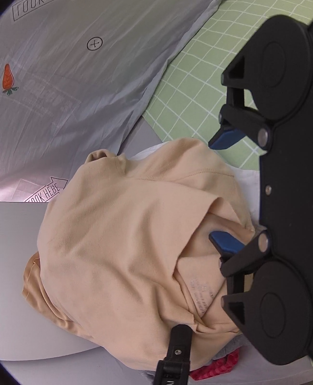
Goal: Fold clothes
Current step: 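Grasp the beige shirt with the left gripper while the right gripper grasps it too, then pull the beige shirt off the pile onto the mat with both grippers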
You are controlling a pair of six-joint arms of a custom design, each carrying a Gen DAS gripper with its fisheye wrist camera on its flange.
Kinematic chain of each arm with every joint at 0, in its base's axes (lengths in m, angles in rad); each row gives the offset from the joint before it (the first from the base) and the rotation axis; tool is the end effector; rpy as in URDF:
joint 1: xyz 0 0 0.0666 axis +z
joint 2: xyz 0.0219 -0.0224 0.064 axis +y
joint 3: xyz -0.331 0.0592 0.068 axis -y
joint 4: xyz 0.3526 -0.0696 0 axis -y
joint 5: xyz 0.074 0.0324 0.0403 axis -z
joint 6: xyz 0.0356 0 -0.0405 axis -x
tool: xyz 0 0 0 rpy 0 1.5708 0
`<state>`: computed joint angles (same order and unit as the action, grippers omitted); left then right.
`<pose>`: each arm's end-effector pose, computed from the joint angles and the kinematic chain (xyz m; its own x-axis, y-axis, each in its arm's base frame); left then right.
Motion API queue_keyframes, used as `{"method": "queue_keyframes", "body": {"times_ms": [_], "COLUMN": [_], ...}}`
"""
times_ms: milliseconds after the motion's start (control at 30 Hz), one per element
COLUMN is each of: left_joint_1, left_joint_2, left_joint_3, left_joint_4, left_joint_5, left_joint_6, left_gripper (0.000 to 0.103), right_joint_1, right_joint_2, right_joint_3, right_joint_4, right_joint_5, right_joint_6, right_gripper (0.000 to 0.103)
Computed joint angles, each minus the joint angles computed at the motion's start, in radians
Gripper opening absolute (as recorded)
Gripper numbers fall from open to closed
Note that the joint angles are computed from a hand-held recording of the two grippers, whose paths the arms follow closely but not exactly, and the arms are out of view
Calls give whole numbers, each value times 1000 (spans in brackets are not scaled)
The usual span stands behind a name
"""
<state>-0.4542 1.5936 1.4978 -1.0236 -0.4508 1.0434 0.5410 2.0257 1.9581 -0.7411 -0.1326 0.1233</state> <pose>0.4510 -0.2034 0.3307 -0.6006 -0.5723 -0.5583 -0.5859 0.7902 -0.1796 0.5597 0.3413 0.2950 -0.5430 -0.4684 -0.6970 -0.6605 0.7507 0.0100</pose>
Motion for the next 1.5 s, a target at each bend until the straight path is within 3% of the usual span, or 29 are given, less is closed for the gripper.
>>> {"method": "queue_keyframes", "body": {"times_ms": [100,133,167,433,700,967,1200,1500], "left_joint_1": [-4,-6,-7,-22,-61,-159,-267,-406], "left_joint_2": [9,15,16,-15,-77,-77,-27,128], "left_joint_3": [10,18,21,11,-30,-12,42,223], "left_joint_4": [-4,-12,-16,-19,-5,-18,-40,-135], "left_joint_5": [-1,-2,-3,-11,-47,-65,-56,-5], "left_joint_6": [17,19,19,19,10,43,75,153], "left_gripper": [41,38,36,22,20,20,20,20], "right_joint_1": [-7,-5,-2,-5,-36,-76,-153,-307], "right_joint_2": [-1,-11,-21,-96,-220,-363,-489,-657], "right_joint_3": [-8,-28,-48,-161,-310,-481,-623,-784], "right_joint_4": [10,30,50,153,236,308,303,244], "right_joint_5": [-56,-50,-44,27,90,147,154,105], "right_joint_6": [-23,-20,-17,-14,-32,-22,-48,-4], "right_gripper": [33,8,7,4,3,3,3,3]}}
